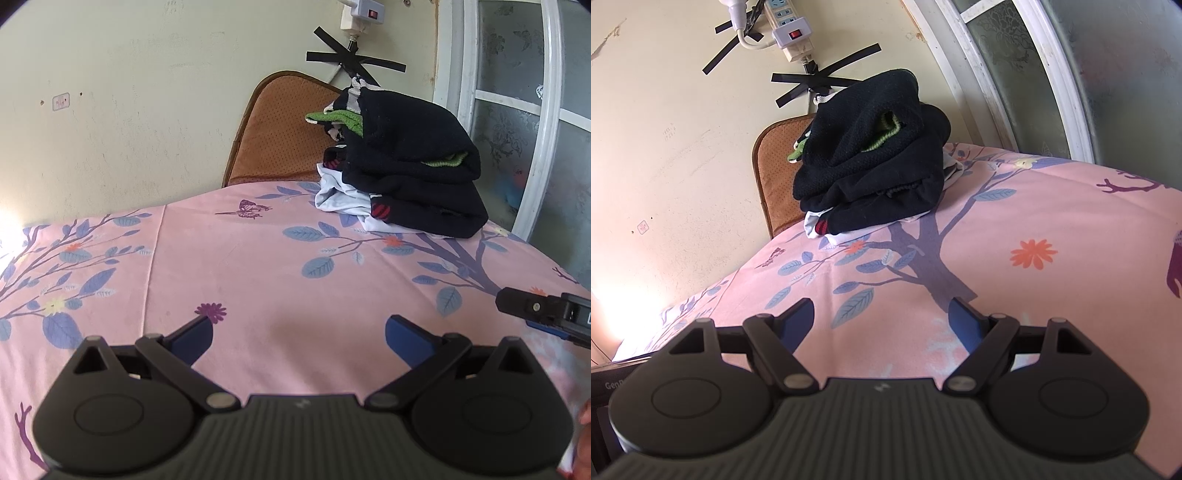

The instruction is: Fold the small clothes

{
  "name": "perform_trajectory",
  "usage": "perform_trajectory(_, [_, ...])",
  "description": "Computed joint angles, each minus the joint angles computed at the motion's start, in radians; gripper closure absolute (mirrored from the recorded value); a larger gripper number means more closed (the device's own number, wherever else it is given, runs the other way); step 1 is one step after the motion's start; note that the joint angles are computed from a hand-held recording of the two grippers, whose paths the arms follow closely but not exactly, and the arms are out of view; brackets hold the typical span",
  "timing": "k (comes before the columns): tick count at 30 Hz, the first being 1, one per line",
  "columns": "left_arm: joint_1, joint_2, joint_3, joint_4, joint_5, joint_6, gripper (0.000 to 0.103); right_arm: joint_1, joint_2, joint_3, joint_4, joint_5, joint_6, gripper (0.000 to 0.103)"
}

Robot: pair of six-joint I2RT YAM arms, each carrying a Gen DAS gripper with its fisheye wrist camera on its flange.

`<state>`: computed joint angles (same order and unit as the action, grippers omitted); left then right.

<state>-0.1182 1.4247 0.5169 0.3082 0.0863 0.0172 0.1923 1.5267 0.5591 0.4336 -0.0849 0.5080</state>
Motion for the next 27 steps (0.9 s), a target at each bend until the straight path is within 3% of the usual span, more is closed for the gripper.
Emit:
perform_trajectory(14, [-0.015, -0.013, -0.017, 0.033, -0.045, 0.001, 0.0, 0.0, 0.0, -0.002, 0.003, 0.001, 0.0, 0.021])
perform_trajectory(27, [-0.037, 0.024, 0.022, -0.035, -0.106, 0.021, 0.0, -0.001, -0.001, 0.008, -0.009, -0.003, -0.005, 0.021])
